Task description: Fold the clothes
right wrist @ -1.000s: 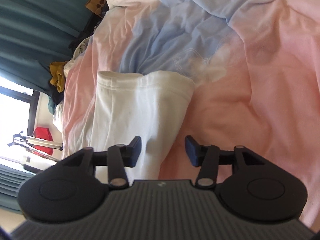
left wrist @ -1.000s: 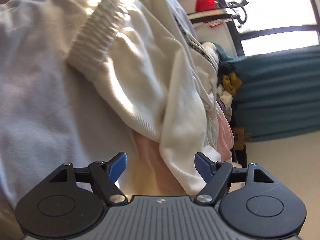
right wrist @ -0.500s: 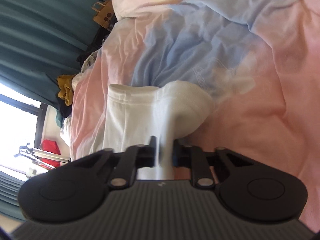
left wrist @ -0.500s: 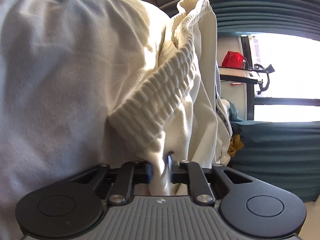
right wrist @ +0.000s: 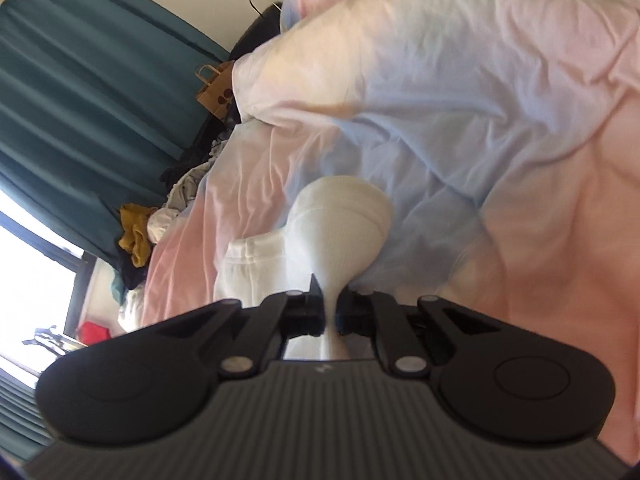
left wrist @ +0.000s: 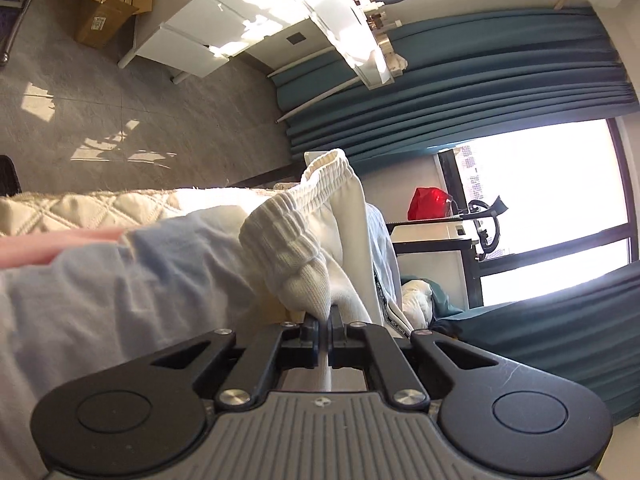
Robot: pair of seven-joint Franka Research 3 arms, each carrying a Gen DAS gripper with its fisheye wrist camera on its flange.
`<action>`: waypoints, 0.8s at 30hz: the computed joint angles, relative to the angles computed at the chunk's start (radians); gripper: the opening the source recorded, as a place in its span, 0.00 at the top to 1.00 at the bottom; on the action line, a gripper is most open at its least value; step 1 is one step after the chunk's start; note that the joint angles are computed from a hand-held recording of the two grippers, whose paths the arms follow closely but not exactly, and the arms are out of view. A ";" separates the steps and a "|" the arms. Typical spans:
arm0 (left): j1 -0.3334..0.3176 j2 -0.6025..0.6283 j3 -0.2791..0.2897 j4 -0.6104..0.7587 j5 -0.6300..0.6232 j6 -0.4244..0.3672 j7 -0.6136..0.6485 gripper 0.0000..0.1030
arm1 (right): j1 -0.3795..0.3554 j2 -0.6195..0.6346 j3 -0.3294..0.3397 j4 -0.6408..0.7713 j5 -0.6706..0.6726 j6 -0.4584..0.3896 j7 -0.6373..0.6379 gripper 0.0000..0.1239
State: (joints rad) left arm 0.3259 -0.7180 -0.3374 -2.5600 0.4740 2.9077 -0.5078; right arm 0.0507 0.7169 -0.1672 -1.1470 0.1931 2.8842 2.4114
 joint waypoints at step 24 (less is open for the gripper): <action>-0.287 -0.179 0.041 0.014 -0.053 -0.350 0.521 0.38 | 0.322 -0.108 -0.429 -0.151 -0.589 0.031 0.362 0.34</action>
